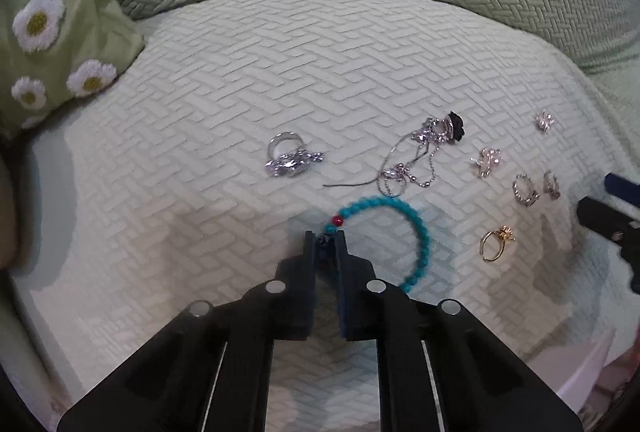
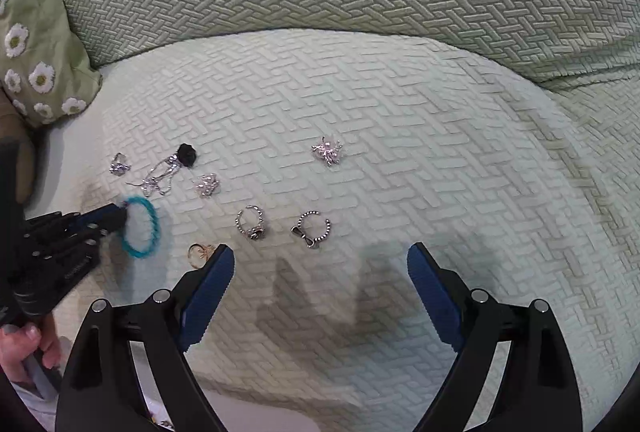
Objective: Organize jewelry
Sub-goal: 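Grasp the turquoise bead bracelet with the left tool while the right tool grasps the silver bow ring, then carry the turquoise bracelet and bow ring into the tray while both tools open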
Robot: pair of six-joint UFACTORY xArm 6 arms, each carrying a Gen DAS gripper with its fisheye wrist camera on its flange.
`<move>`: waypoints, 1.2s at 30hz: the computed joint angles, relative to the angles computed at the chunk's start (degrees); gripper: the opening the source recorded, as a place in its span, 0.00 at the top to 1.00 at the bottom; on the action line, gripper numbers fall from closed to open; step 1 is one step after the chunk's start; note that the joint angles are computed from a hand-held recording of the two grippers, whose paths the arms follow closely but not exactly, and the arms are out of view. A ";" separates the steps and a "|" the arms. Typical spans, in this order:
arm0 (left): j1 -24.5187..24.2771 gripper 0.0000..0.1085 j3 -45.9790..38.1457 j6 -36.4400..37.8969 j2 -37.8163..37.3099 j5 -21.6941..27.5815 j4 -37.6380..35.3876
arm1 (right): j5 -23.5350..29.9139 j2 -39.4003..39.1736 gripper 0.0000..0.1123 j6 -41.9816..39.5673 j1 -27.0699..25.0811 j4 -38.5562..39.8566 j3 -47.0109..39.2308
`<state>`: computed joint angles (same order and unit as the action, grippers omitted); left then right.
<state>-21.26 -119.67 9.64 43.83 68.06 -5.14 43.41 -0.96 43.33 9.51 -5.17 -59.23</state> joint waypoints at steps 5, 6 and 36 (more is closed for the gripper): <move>1.40 0.93 -0.88 1.76 0.33 1.12 -1.91 | 0.98 4.35 0.33 -3.46 -0.32 1.66 -3.52; 1.55 0.93 -0.48 1.98 -0.07 1.05 -2.07 | 1.32 4.90 0.40 -4.36 -0.33 2.53 -3.94; 3.96 0.93 13.84 10.13 -16.28 -4.19 -11.80 | -0.27 5.10 0.77 4.27 3.86 -5.71 -7.94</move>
